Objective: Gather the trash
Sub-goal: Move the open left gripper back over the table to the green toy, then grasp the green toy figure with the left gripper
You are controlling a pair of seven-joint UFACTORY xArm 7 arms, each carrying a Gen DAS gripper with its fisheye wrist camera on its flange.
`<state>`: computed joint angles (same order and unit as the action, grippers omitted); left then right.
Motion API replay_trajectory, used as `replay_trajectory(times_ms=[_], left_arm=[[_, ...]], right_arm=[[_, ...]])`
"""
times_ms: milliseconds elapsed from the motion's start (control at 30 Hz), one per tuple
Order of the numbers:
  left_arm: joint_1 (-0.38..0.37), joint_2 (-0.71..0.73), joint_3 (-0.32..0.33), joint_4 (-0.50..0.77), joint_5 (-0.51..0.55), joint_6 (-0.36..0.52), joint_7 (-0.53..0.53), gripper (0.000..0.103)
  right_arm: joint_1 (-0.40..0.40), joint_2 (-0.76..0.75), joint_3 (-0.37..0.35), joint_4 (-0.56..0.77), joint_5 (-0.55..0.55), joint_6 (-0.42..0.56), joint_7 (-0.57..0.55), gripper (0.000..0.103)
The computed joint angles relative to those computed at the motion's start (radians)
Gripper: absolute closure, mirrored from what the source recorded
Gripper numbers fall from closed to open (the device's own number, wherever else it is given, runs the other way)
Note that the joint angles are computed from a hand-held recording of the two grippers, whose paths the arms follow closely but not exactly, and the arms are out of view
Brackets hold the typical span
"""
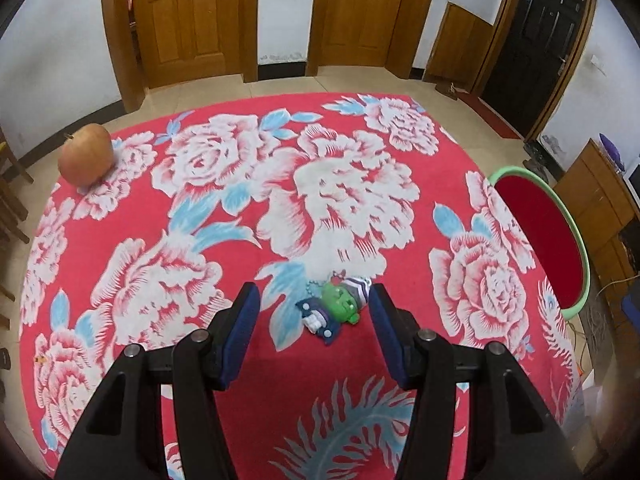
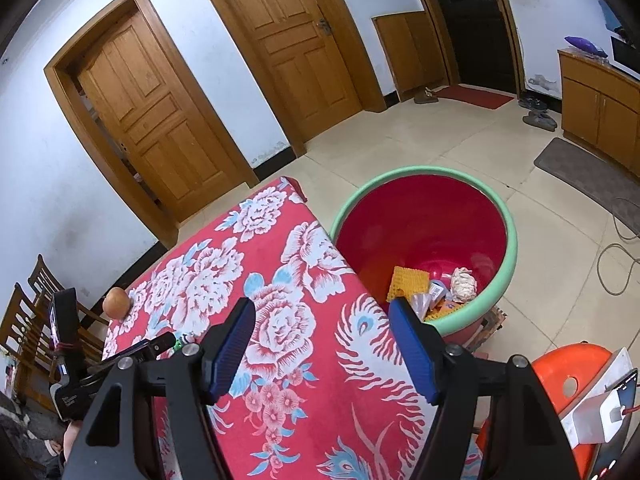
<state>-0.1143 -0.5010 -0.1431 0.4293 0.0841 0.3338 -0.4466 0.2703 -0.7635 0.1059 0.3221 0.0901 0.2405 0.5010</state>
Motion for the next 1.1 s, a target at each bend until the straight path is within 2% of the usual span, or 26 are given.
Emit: replay_trajectory(times_ms=[333,433,467,533,667,833,1100], left_arm=[[-0.004,0.067,-0.012,0.008,0.010,-0.026,-0.017,0.046],[0.025,0.074,-0.043,0.004,0.053,-0.043,-0.048,0.047],[0.030,0.074,-0.048,0.002,0.064,-0.049,-0.055,0.048],[0.032,0.074,-0.052,-0.004,0.082,-0.067,-0.062,0.058],[0.030,0.072,-0.056,-0.007,0.093,-0.075,-0.075,0.058],[-0.040,0.057,-0.005,-0.011,0.024,-0.079,-0.044,0.059],[-0.108,0.045,-0.024,0.036,-0.032,-0.088,-0.025,0.059]], right_arm=[[-0.005,-0.001,-0.015,-0.017,0.007,0.003,-0.004,0.031],[-0.006,0.001,-0.017,-0.021,0.008,0.002,-0.005,0.031],[-0.007,0.002,-0.019,-0.023,0.010,0.001,-0.006,0.031],[-0.006,0.000,-0.024,-0.026,0.012,0.002,-0.009,0.031],[-0.006,-0.004,-0.028,-0.033,0.015,0.000,-0.012,0.031],[-0.014,-0.018,-0.038,-0.045,0.017,0.004,-0.021,0.031],[-0.048,-0.031,-0.043,-0.062,0.014,0.001,-0.023,0.031]])
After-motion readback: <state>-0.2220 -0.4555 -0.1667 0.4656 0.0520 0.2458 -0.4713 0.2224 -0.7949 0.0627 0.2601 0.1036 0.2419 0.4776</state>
